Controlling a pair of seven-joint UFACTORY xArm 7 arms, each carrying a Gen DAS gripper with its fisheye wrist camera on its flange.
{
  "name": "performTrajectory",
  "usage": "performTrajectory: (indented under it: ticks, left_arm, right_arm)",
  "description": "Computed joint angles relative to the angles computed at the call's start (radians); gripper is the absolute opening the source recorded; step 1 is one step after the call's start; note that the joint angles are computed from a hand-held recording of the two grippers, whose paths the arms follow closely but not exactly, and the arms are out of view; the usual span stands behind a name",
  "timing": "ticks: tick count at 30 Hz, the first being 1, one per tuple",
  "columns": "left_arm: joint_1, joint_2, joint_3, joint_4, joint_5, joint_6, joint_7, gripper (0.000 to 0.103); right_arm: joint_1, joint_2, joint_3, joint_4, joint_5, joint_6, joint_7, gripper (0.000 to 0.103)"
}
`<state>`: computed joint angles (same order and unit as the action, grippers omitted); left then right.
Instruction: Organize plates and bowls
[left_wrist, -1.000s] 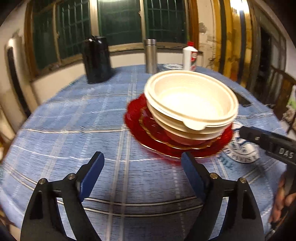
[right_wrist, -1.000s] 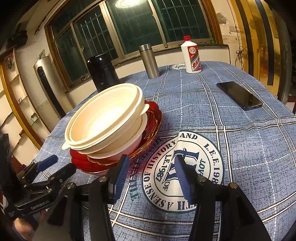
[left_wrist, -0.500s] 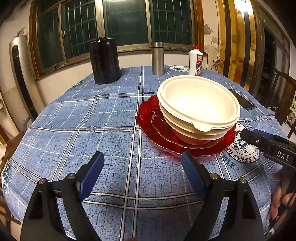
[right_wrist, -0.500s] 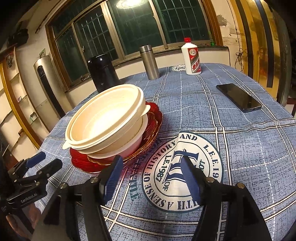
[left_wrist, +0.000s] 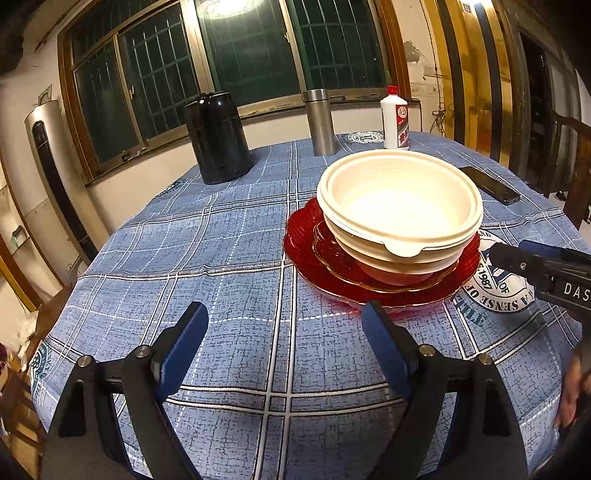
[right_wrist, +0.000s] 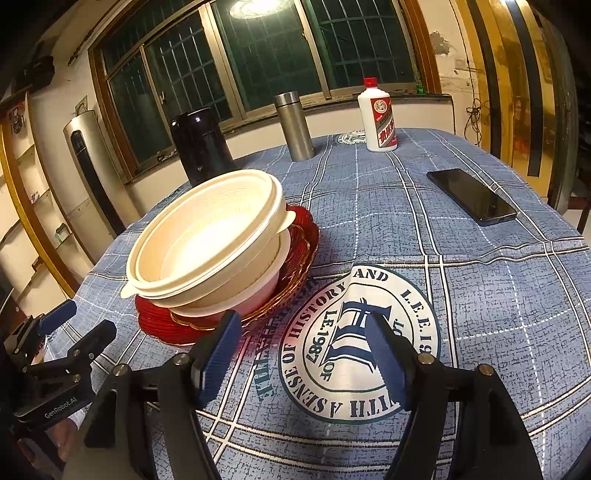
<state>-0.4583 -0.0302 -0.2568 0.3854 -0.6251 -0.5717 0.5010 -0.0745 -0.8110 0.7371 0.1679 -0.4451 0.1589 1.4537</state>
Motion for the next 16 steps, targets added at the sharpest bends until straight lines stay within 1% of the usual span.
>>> performTrajectory:
  ticks: [3,7,9,10,12,13,16]
  left_arm:
    - [-0.005,0.001,-0.005,0.002,-0.022,-0.006,0.017,0.086]
    - [0.0,-0.006,0.002,-0.002,0.01,0.011,-0.007,0.086]
    - [0.0,-0.003,-0.003,0.001,-0.007,0.009,0.005,0.086]
    - [0.004,-0.009,0.003,-0.001,0.014,0.023,-0.01,0.086]
    - [0.017,-0.027,0.025,-0.014,0.107,0.055,-0.084,0.086]
    - [0.024,-0.028,0.02,-0.016,0.109,0.056,-0.087,0.086]
    - [0.03,-0.022,-0.005,-0.013,0.061,0.039,-0.05,0.086]
  right_arm:
    - [-0.001,0.0,0.0,0.0,-0.001,-0.003,0.001,0.073]
    - [-0.008,0.003,0.002,0.001,-0.002,-0.007,0.0,0.073]
    - [-0.005,0.001,0.001,0.0,0.0,-0.005,0.0,0.073]
    - [-0.007,0.0,0.002,0.0,-0.001,-0.006,0.0,0.073]
    - [-0.013,0.004,0.005,0.001,-0.002,-0.012,0.001,0.073]
    - [-0.006,0.0,0.003,-0.001,0.001,-0.005,0.0,0.073]
    - [-0.002,0.0,0.002,0.001,0.001,0.0,0.001,0.073]
